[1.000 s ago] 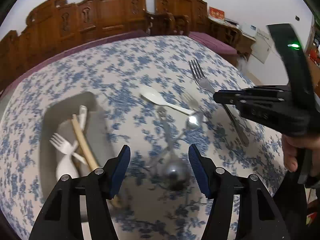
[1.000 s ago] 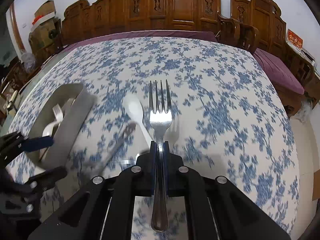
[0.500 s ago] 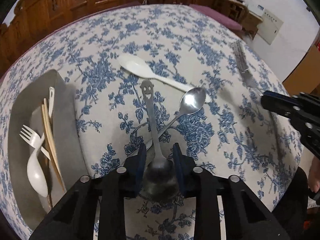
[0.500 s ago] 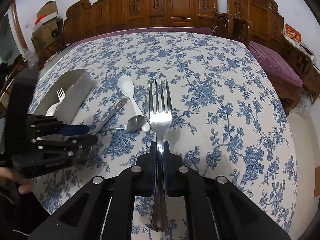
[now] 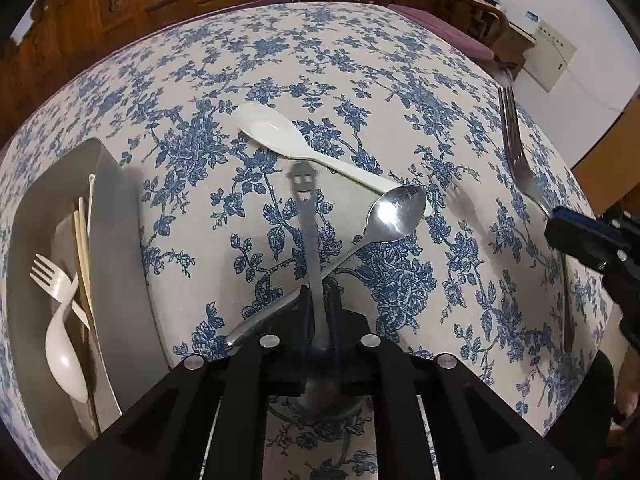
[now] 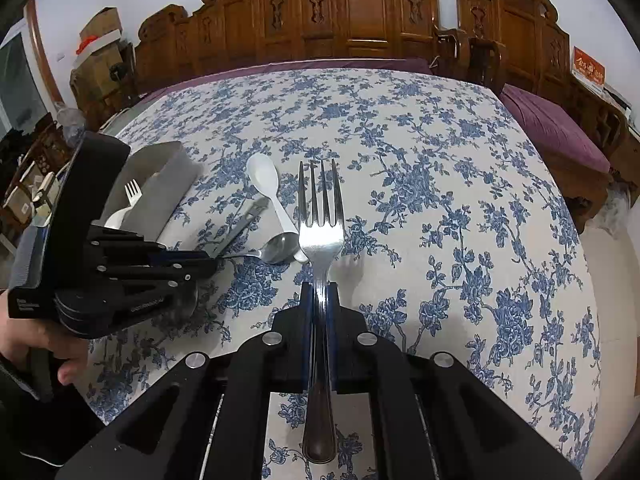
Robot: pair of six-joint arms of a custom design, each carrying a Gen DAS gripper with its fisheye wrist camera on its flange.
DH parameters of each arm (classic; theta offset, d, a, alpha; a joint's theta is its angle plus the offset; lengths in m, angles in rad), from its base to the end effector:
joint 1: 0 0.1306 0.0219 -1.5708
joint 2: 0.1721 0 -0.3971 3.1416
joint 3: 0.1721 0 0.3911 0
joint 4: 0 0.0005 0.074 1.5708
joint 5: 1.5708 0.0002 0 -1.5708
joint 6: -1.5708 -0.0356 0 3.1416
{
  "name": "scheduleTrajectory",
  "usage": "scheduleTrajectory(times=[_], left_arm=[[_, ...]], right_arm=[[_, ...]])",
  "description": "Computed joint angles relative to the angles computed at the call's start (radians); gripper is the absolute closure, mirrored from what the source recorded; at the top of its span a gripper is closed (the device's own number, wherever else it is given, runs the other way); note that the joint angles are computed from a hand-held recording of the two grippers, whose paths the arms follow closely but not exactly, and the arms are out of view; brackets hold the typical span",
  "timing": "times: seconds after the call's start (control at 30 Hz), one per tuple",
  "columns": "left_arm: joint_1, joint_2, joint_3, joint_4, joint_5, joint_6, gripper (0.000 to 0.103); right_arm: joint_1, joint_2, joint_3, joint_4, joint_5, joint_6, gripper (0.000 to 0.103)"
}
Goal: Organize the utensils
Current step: 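Grasp the smiley-handled steel spoon with the left tool while the right tool holds the fork, then carry the steel fork over the grey tray with the right tool while the left tool carries the spoon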
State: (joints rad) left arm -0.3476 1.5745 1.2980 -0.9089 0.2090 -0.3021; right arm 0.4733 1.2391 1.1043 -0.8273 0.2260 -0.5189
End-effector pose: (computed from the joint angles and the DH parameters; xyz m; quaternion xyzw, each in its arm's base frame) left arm 0.4752 -0.1806 0.3139 0.3305 0.9187 -0.1067 0.1881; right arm 0.3673 0.1786 0.3808 0.0554 0.9469 0.0471 0.3131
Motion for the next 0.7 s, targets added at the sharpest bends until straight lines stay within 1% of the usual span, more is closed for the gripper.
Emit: scheduleTrajectory(times=[0.13,0.3,0.7], left_arm=[[0.007,-0.016,-0.011,0.011,-0.001,-0.007,0.098],[0.031,-0.057,-0.026,0.016,0.032,-0.005,0.098],[0.122,-0.114,0.018,0.016,0.096,-0.02,0.098]], right_arm=[[0.002,-0.006,0.003,0.0,0.005,-0.002,0.095],[0.007,-0.003,0.014,-0.007,0.012,0.005,0.095],[0.038,0.04,0.095,-0.013,0.027,0.022,0.095]])
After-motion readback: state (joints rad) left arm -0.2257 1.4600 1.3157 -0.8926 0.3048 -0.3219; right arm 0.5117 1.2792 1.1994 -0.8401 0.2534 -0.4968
